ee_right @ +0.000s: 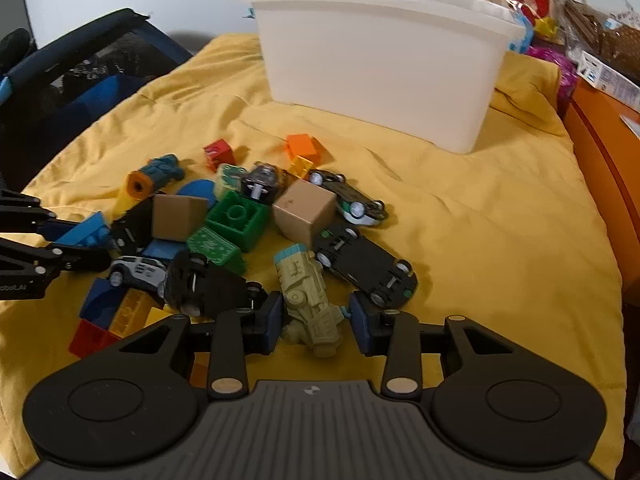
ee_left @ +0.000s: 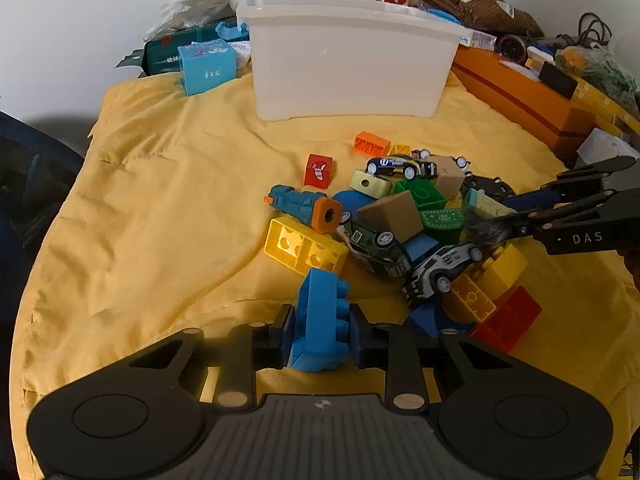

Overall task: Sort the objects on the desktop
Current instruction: 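Lift the blue brick in the left tool while the right tool lifts the khaki toy figure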

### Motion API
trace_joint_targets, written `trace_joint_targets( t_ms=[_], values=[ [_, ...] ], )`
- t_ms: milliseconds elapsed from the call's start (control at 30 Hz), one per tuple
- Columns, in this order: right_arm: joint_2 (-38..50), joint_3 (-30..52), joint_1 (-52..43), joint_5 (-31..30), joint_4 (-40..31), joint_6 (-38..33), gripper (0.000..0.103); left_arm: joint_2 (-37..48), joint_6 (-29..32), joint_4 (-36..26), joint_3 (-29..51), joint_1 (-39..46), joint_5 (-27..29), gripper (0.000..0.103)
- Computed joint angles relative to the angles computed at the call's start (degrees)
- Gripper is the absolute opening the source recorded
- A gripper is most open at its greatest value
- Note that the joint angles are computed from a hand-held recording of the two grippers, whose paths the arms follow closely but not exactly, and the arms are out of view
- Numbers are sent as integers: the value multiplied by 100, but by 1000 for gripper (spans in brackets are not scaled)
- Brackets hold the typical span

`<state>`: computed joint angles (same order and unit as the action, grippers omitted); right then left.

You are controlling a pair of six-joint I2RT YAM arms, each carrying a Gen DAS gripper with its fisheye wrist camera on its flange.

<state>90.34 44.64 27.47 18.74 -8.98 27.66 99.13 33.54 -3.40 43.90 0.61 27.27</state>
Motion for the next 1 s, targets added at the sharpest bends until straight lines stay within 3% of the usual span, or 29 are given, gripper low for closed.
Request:
trace_joint_targets(
  t_ms=[400,567,767,1000],
  values=[
    [-957,-351,506,679,-286,527,40,-908,-291,-554,44,440,652,31],
    [-1276,-312,550,893,-400,731,40,-1110,-736,-717,385,296,760,31],
    [-1607,-1,486,1094,-534,667,40,-1174,-1199,-930,1099,-69,624,31],
    [-1617,891,-46,1006,-813,78,40,-668,-1565,-1670,2687,-631,401,31]
  ],
)
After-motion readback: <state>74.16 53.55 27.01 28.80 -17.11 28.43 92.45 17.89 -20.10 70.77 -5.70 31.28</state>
